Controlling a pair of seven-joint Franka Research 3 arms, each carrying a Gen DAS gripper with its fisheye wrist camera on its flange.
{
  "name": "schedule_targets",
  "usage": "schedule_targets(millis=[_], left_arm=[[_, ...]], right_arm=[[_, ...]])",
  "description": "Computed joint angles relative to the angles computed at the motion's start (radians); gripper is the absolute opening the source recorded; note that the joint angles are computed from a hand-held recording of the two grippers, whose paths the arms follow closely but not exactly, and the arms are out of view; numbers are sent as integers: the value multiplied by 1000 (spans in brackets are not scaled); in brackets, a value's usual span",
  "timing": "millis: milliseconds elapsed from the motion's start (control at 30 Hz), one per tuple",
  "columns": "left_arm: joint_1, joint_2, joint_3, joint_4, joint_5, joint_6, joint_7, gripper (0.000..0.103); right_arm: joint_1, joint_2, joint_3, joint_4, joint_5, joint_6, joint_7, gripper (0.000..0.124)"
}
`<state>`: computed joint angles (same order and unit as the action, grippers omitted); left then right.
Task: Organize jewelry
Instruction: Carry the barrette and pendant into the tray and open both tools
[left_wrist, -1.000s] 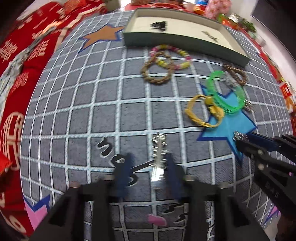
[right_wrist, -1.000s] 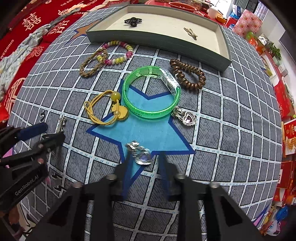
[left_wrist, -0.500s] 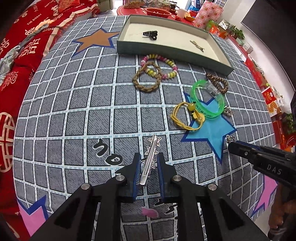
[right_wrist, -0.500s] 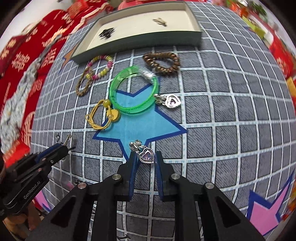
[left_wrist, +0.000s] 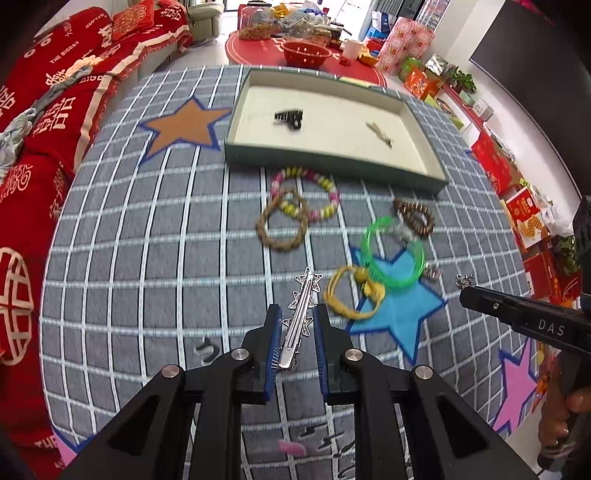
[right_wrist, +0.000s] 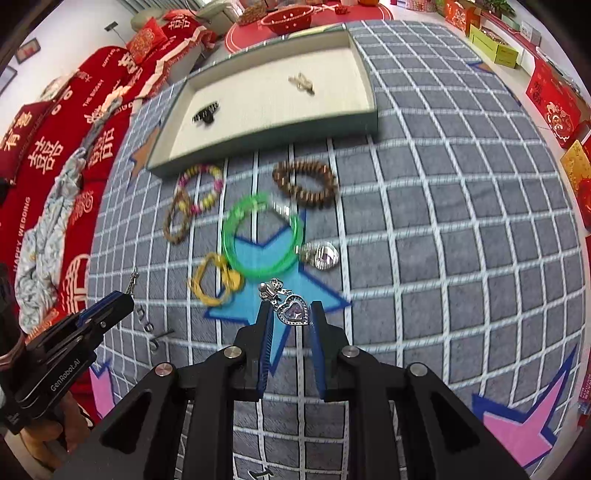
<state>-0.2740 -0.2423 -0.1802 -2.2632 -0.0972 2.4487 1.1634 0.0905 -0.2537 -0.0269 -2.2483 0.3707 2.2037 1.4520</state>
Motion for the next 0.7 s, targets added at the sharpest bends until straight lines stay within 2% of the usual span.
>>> schedule_targets(millis=[333,700], left_arm=[[48,147,-2,194,63,8,30,31],[80,413,-26,495,153,5,16,31]], right_arm=[[-13,162,-14,219,2,14,-38,21],[-32,403,-8,511,17,-11,-49,21]])
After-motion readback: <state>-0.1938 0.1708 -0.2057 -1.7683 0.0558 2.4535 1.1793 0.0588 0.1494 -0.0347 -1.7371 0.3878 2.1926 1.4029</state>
